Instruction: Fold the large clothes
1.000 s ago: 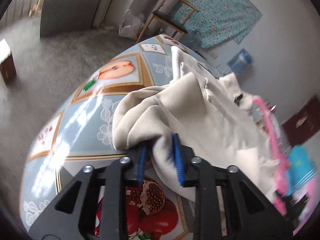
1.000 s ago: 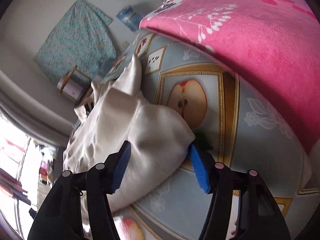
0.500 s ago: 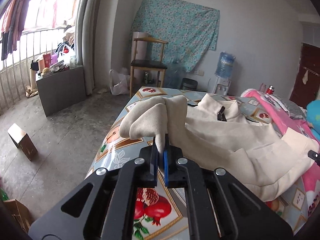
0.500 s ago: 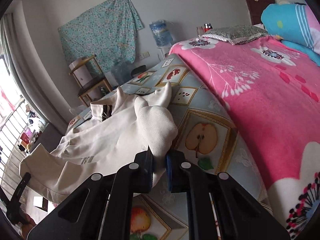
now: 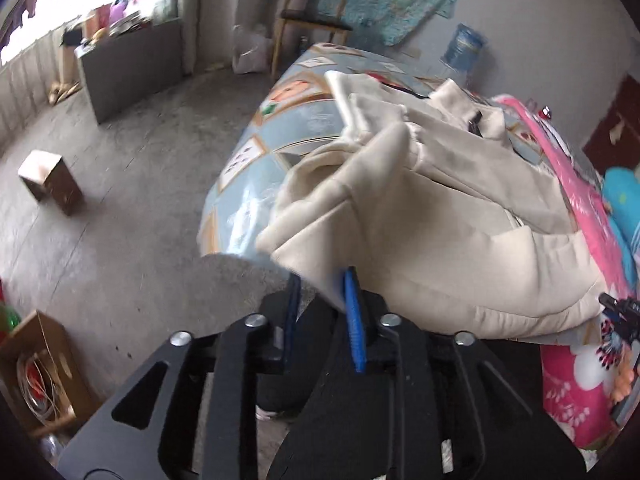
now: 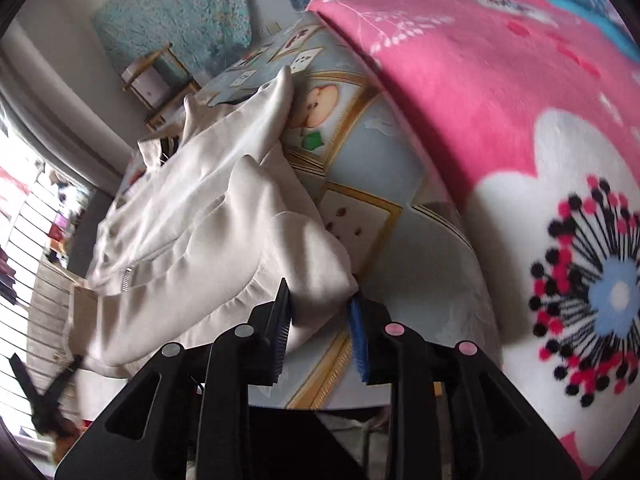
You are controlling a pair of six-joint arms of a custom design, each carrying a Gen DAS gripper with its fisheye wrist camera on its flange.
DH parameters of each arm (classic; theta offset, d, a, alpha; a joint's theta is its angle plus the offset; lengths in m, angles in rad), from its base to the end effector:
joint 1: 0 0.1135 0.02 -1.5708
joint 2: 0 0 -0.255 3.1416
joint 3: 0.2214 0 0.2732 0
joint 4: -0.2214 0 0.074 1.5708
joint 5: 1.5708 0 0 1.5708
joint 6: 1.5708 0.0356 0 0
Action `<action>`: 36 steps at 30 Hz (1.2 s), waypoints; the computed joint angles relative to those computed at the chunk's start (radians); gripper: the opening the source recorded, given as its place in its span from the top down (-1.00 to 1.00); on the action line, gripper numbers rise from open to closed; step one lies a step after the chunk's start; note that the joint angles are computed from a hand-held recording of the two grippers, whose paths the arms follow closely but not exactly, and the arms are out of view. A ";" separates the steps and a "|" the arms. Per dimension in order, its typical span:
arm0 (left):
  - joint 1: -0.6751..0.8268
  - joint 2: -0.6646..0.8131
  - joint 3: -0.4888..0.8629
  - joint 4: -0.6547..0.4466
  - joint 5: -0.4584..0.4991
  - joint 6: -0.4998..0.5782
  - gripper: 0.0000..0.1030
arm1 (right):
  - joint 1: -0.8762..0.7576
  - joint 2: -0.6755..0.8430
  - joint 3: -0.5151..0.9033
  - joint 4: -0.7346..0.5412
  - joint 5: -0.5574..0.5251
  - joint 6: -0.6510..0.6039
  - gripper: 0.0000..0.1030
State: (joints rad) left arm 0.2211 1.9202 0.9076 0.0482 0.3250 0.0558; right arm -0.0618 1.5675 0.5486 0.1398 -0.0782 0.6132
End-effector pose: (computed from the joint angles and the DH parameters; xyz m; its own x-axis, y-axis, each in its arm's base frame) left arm 0.3545 0.0680 0.0703 -0.8021 -0.1261 -0.5837 0.0145 0.9730 -0.2302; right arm 0.2795 -0.0145 0.0887 -0.6218 0.6133 -0.4870 0.4521 0.7889 0.4163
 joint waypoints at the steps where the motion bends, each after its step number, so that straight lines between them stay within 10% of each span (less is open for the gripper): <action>1: 0.017 -0.018 -0.014 0.018 -0.031 0.003 0.46 | 0.002 -0.042 -0.014 -0.018 0.041 -0.001 0.21; 7: 0.036 -0.032 0.055 -0.023 0.014 0.022 0.42 | 0.052 -0.172 0.032 -0.077 0.056 -0.082 0.03; 11: -0.069 0.035 0.189 -0.111 0.116 0.071 0.19 | 0.198 0.045 0.242 -0.105 -0.067 -0.167 -0.13; 18: -0.250 0.256 0.430 -0.174 -0.089 0.163 0.19 | 0.427 0.483 0.702 -0.272 -0.084 -0.250 -0.13; 24: -0.262 0.280 0.418 -0.111 -0.109 0.210 0.20 | 0.486 0.637 0.865 -0.354 0.041 -0.304 0.46; 26: -0.258 0.277 0.401 -0.076 -0.118 0.207 0.48 | 0.482 0.634 0.862 -0.347 0.046 -0.304 0.79; 29: -0.253 0.266 0.393 -0.057 -0.129 0.222 0.95 | 0.485 0.577 0.822 -0.331 0.063 -0.300 0.88; 36: -0.214 0.086 0.312 0.022 -0.029 0.190 0.97 | 0.519 0.448 0.780 -0.292 0.203 -0.323 0.89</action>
State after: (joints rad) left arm 0.0076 2.0066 1.2195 0.0704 0.2963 0.2461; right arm 0.4571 2.0151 1.3289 -0.1527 0.1245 0.2902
